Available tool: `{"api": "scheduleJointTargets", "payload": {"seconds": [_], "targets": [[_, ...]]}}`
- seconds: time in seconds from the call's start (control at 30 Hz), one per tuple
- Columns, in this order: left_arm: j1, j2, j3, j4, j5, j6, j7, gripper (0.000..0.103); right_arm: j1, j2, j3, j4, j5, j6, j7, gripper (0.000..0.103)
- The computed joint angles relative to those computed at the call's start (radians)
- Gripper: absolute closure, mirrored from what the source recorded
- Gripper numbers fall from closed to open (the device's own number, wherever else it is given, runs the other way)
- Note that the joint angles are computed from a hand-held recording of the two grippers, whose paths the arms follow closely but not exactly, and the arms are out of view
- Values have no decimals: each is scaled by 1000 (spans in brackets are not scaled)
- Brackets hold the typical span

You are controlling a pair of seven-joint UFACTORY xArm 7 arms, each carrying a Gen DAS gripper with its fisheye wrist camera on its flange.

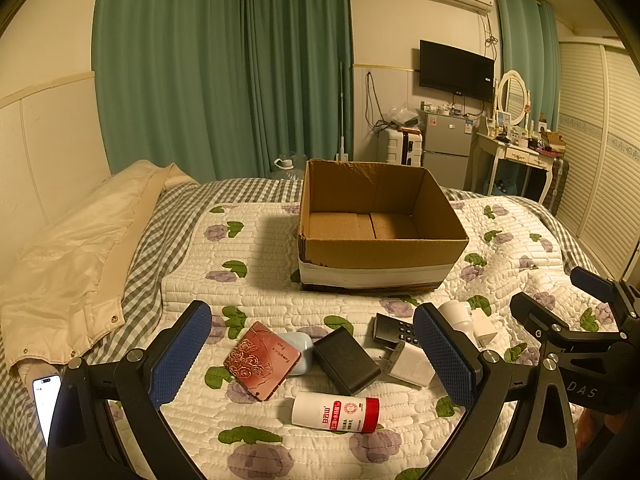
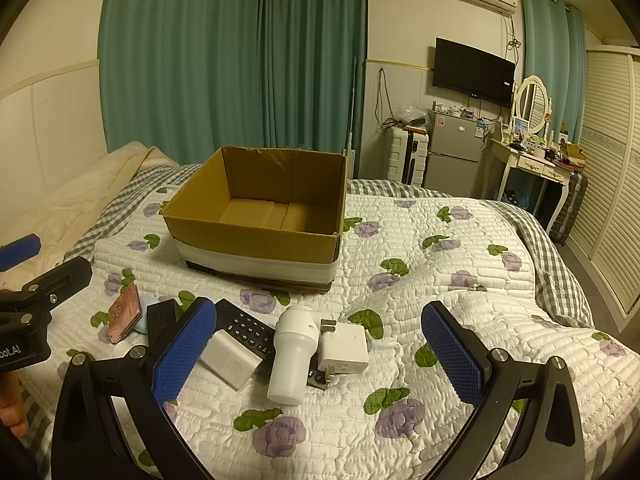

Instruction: Organize rigid objects

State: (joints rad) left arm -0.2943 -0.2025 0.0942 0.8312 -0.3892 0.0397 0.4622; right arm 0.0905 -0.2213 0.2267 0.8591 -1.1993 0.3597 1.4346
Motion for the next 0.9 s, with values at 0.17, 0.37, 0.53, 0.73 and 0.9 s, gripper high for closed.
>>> {"api": "scheduleJointTargets", "payload": {"seconds": [0.17, 0.37, 0.53, 0.73, 0.9], "targets": [[1, -1, -2, -1, 0, 0, 0, 0, 2, 0, 1, 1, 1, 1, -2, 0], [3, -1, -3, -2, 2, -1, -3, 0, 1, 0, 0, -1, 2, -1, -1, 0], [0, -2, -1, -3, 0, -2, -2, 0, 3, 1, 1, 2, 4, 2, -3, 0], [-5, -1, 3, -2, -3, -2, 2, 0, 2, 3, 1, 2, -8, -1, 8, 0], [2, -6, -7, -2, 6, 2, -11, 0, 4, 2, -1, 1, -8, -2, 6, 0]]}}
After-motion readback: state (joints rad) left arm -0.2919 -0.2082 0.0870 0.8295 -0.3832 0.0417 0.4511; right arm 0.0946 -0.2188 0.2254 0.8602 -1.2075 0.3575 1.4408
